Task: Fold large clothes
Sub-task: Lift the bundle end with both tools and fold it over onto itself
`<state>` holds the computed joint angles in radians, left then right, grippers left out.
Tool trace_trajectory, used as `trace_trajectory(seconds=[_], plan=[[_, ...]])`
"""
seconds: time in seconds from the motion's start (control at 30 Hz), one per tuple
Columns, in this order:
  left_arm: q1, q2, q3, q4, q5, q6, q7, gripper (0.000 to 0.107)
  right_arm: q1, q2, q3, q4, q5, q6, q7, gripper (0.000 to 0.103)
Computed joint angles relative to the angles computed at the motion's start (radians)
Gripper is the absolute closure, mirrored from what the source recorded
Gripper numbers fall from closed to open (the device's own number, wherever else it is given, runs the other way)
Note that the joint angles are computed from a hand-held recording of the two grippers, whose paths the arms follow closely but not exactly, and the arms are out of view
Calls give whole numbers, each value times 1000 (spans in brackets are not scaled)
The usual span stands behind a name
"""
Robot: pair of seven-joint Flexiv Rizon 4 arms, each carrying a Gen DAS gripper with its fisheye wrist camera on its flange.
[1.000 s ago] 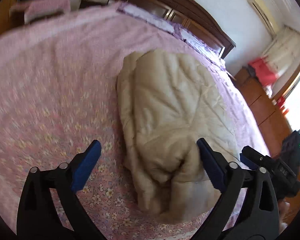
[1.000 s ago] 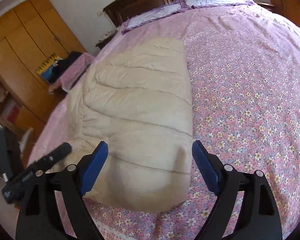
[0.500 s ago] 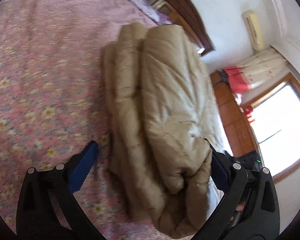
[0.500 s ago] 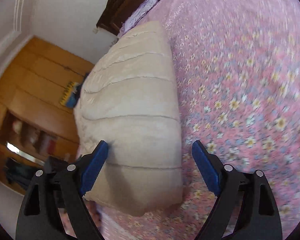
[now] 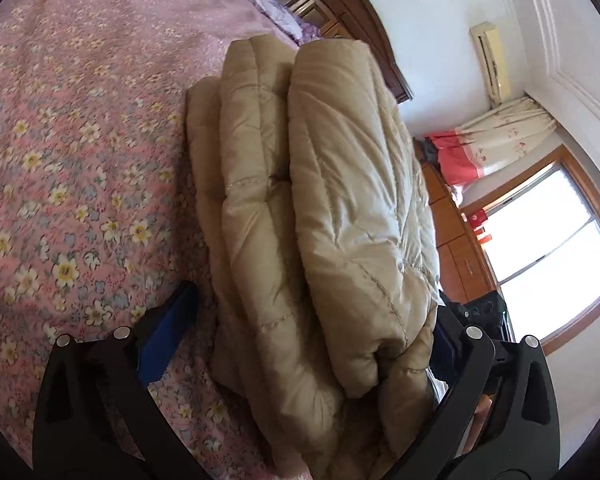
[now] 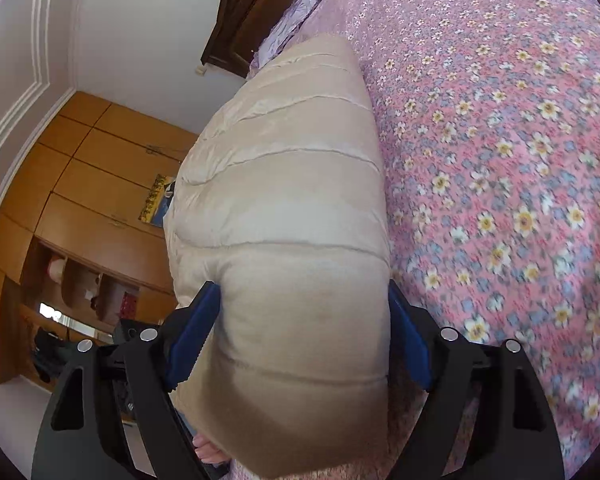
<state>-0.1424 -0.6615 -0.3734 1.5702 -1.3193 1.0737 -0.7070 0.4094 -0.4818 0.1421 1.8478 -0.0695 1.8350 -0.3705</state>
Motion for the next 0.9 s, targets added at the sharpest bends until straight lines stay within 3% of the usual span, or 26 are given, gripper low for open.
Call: trace_trajectory(seconds=[0.13,0.3,0.47,0.57,0.63,0.7,0.9], plan=[[-22,61,34,77,28,31,-76,7,14,4,-2,4,4,-5,1,24],[0,12,28,13,95,-56,-160,7,22,3,-4,10,9,8,-1,24],[25,-63,-11,-86,110,-121,-152,7,14,3,-1,28,26,47,3,21],[34,-61,-37,-81,72,-113,-111,9,8,-1,3,25,29,59,7,21],[37,-44,-36,-56,46,-98,-73,20,14,1,-8,27,35,64,7,23],[30,-35,-31,-46,30,-87,-66,26,71,14,-72,33,56,55,-9,29],[15,-30,-20,-52,13,-71,-41,36,140,48,-146,51,70,16,-50,45]])
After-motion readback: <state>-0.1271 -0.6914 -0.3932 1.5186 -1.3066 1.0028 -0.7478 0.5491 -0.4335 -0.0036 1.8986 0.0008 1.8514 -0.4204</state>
